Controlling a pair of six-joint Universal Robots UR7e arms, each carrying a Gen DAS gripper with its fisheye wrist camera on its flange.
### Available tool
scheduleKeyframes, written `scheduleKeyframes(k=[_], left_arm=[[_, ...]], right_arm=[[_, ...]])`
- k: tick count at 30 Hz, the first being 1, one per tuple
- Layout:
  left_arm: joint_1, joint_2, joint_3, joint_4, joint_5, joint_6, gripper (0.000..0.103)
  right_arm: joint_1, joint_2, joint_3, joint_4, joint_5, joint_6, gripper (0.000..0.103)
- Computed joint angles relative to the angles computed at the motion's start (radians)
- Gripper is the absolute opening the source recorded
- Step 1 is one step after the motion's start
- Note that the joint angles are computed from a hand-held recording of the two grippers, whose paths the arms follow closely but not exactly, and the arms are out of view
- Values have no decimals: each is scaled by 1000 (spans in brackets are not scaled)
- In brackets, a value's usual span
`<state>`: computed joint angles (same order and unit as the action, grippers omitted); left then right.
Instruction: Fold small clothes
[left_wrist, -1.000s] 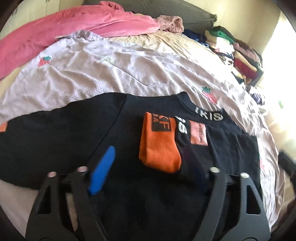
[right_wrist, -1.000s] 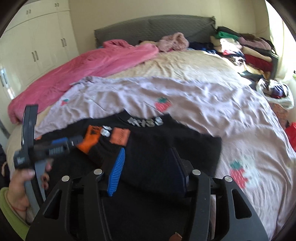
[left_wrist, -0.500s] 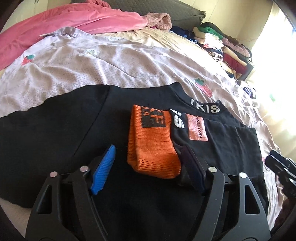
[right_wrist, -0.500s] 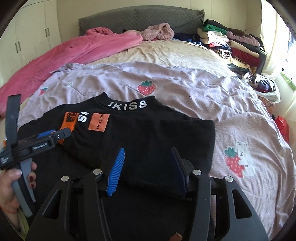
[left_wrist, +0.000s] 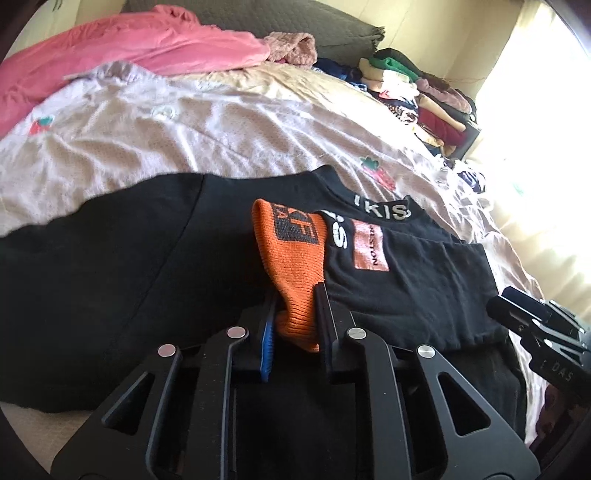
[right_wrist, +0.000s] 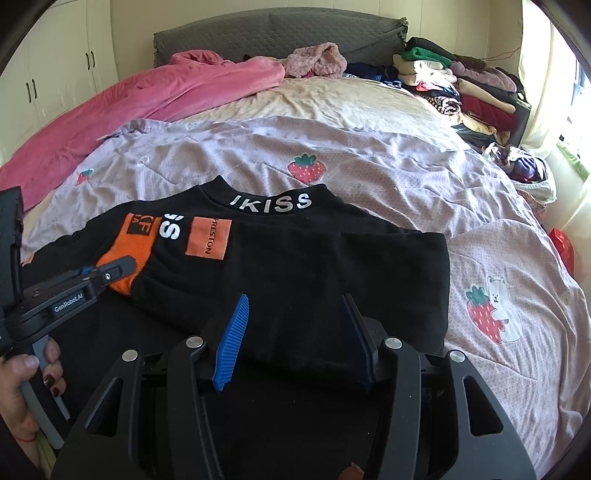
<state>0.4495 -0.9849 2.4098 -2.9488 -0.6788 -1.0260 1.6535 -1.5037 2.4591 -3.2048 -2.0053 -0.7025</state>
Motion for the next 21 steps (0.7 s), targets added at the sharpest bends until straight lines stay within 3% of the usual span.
scheduleKeyframes(k=[12, 18, 21], left_arm=[[-24, -74, 41, -24, -9, 9, 11], [-22, -116, 56, 6, -11, -7, 11], [-17, -133, 62, 13, -18, -6, 11]], right_arm=[[-29, -76, -10, 40, 25, 32, 50], [-68, -93, -35, 63, 10, 44, 50], [-64, -55, -44, 23, -45, 28, 50]])
